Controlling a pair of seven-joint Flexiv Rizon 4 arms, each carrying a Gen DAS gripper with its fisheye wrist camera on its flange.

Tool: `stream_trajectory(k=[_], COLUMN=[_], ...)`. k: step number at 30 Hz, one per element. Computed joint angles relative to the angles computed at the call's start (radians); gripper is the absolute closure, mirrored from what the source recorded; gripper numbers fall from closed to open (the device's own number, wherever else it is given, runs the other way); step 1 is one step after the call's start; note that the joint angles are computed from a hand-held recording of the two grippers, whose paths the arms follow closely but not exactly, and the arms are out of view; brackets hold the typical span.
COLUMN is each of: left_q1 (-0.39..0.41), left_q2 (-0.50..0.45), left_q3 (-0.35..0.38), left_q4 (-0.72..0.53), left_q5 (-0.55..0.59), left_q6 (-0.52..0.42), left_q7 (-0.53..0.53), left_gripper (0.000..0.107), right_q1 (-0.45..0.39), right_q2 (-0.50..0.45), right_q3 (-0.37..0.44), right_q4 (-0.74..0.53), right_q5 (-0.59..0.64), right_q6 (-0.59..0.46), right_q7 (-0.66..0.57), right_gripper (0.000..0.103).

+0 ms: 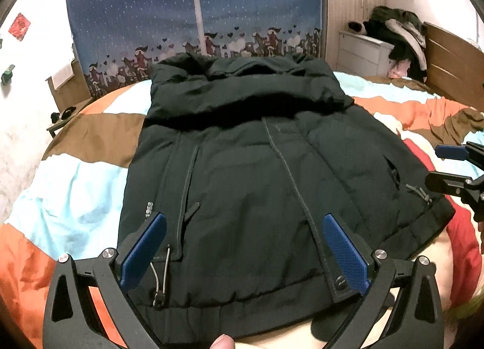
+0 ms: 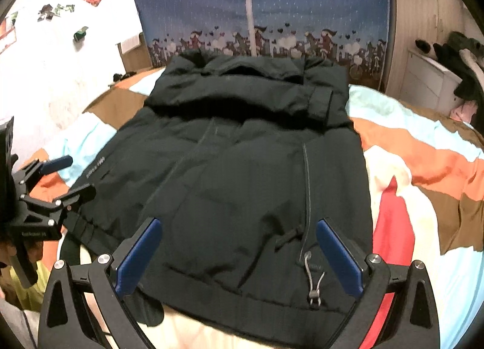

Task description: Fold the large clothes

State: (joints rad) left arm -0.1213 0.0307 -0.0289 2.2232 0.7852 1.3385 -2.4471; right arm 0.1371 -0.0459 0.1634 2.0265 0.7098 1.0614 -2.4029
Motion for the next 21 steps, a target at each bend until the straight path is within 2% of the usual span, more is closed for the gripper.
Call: stream_trajectory(k=[11, 17, 21], left_q1=[0.007, 0.026, 0.042], left_q2=[0.013, 0.042, 0.043], left_q3=[0.018, 0.018, -0.009], left_q4=[0.107, 0.202, 0.211], left_q5=[-0.078, -0.072, -0.009], left_q6=[0.008, 0.06, 0.033], left_q7=[0.122, 0.268, 0.274], left_gripper=[0.005, 0.005, 0.005], right_q1=[0.0, -0.003, 0.002], right_q2=[-0.002, -0.004, -0.006], right_q3=[-0.003, -0.003, 0.0], right_q4=[0.056, 0.09, 0.129], right_q5=[-0.081, -0.133, -0.183], right_q6=[-0.053, -0.093, -0.068], right_q7=[0.026, -0.004, -0.014], right_gripper=[0.0, 0.0, 0.0])
